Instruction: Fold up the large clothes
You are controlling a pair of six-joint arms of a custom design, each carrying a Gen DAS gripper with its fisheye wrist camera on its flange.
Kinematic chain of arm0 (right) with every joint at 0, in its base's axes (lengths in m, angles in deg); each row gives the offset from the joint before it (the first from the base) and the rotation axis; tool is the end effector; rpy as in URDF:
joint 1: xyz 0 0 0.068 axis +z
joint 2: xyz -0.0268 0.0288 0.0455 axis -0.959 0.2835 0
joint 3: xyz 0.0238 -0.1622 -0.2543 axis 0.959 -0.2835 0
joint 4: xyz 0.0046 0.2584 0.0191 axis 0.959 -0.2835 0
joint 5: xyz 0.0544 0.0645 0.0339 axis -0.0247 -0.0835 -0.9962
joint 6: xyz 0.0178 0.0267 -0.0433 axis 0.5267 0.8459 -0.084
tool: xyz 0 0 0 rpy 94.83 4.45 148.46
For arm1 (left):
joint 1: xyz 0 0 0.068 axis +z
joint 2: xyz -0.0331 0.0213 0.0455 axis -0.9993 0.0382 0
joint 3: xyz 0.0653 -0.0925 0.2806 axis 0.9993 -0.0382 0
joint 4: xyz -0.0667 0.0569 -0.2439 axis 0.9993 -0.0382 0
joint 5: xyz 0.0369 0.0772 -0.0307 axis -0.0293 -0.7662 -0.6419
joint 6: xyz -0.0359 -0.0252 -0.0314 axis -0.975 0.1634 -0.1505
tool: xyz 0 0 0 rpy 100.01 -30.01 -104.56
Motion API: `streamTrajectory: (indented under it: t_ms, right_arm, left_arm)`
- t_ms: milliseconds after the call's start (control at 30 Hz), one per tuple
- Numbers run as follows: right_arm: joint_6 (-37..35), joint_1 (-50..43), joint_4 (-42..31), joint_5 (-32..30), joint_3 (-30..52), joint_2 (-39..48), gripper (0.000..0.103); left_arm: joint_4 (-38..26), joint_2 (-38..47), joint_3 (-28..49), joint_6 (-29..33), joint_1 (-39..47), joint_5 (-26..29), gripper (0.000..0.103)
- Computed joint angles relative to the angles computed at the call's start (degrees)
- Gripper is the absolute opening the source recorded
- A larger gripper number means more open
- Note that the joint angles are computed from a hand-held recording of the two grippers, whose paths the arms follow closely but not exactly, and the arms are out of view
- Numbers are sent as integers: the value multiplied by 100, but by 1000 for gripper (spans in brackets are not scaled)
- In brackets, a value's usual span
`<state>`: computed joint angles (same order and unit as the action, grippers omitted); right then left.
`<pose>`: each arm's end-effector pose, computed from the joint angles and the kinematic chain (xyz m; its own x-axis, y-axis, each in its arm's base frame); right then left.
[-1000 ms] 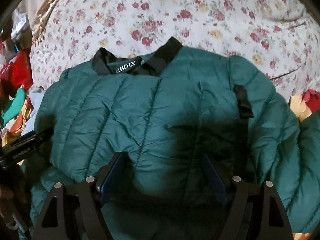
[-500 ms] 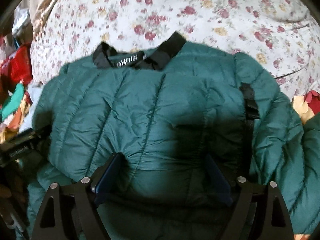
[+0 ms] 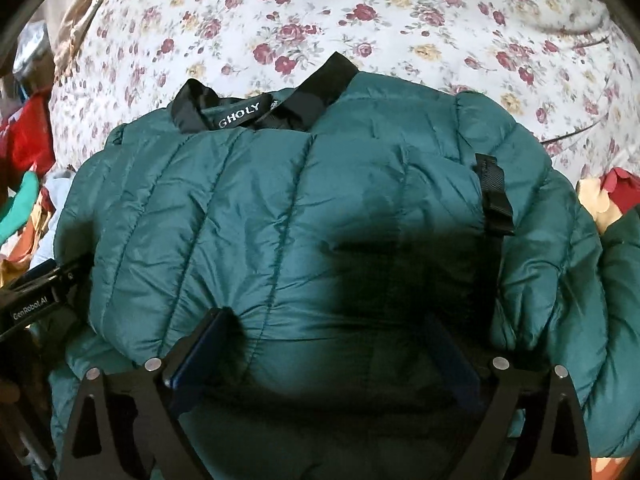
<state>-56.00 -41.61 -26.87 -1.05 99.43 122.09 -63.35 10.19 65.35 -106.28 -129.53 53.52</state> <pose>0.1607 0.0897 0.2080 -0.7935 0.0912 -0.6017 0.0195 0.9920 0.1247 0.2103 -0.1672 0.2205 -0.7696 -0.0162 -0.6383 -0.0128 0.9999 -0.0101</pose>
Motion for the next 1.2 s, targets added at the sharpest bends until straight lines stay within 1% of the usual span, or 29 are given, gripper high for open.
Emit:
streamTrajectory:
  t_ms: [67,133,200,267,367,400,500,533,633,900,1200]
  right_arm:
    - [-81,-89,61,-140,-47,-46,98]
    - [-115,-171,-68,-259,-10,-160,98]
    - [87,2,-369,-110,89,-352,98]
    - [427,306,-704,128,199,-633,98]
    - [849,677,-1058,364,306,-907,98]
    - [1044,827,-1285,440,390,-994,98]
    - [1380,1138,-1728,668,554,-1224,98]
    - [1433,1193,-1795,718,590,-1240,98]
    - [1682,1491,-2291,970,787,-1414,98]
    - [2258,2056,-3284,1566,1197,-1765,98]
    - [3039,2764,-4383,2232,1571,-1959,98]
  left_arm:
    - [-57,-54,4,-49,-22,-32,102]
    - [-273,-161,60,-102,-77,-33,102]
    - [-465,-377,41,-180,-207,-70,102]
    - [-637,-716,-18,-266,-524,-327,102]
    - [-996,-941,143,-381,-987,-670,102]
    - [-1089,-1014,201,-440,-1145,-782,102]
    - [-1299,-1154,369,-606,-1492,-903,102]
    - [-1378,-1144,439,-656,-1579,-917,102]
    - [-1619,-1056,631,-820,-1866,-1066,102]
    - [-1872,-1001,896,-1122,-2211,-1090,102]
    - [-1924,-1003,1019,-1450,-2420,-859,102]
